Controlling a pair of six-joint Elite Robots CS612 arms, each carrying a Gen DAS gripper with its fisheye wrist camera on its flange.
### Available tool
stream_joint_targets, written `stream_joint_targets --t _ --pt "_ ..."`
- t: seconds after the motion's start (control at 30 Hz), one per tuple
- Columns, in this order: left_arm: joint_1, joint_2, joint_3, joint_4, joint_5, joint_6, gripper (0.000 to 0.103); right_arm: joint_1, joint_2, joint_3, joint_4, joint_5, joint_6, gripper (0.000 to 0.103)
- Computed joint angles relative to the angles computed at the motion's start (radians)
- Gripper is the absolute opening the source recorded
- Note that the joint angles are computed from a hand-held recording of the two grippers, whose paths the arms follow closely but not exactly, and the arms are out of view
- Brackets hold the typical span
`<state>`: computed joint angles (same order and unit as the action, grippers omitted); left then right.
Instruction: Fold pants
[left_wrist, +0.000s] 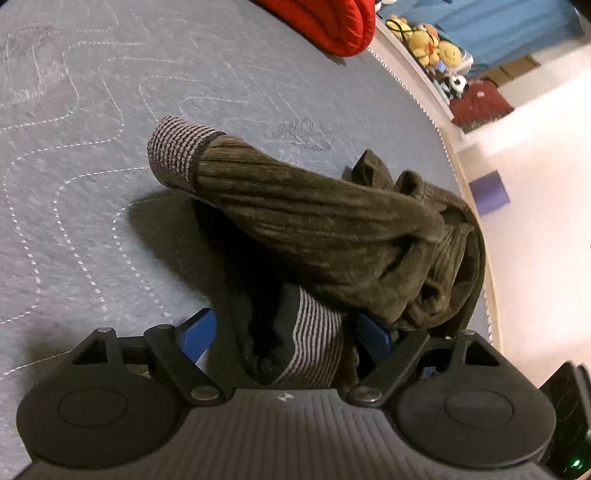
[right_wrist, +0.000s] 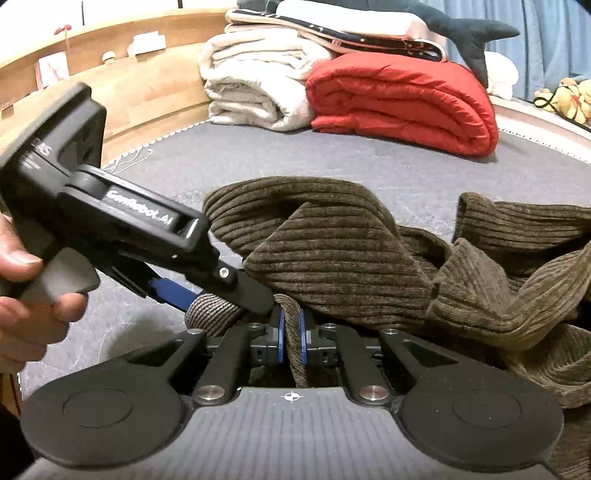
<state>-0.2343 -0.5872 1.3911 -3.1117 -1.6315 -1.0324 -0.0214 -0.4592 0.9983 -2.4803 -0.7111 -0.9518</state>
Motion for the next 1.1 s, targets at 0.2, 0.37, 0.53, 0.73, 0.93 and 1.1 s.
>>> stream_joint_targets --t 0.2,0.37,0.53,0.73,0.93,1.1 --pt "0.002 0.014 -0.026 0.002 0.003 -0.027 0.084 -0.001 0.004 -0.004 -0.005 -0.002 0.01 0.008" --pt "-0.002 0.016 -0.035 0.017 0.002 0.02 0.076 0.002 -0.002 0.009 -0.015 -0.021 0.01 0.008" --pt "-0.004 0.024 -0.05 0.049 0.016 -0.005 0.081 0.004 -0.004 0.009 0.007 -0.035 -0.022 0.008" --pt "-0.004 0.041 -0.082 0.102 0.006 0.008 0.084 0.007 -0.012 0.025 -0.004 -0.055 -0.055 0.008" --pt "-0.015 0.055 -0.127 0.217 0.044 0.084 0.072 0.009 -0.019 0.022 0.053 -0.095 -0.104 0.01" --pt "-0.029 0.043 -0.115 0.246 0.118 0.149 0.039 0.006 -0.026 0.005 0.098 -0.116 -0.108 0.027"
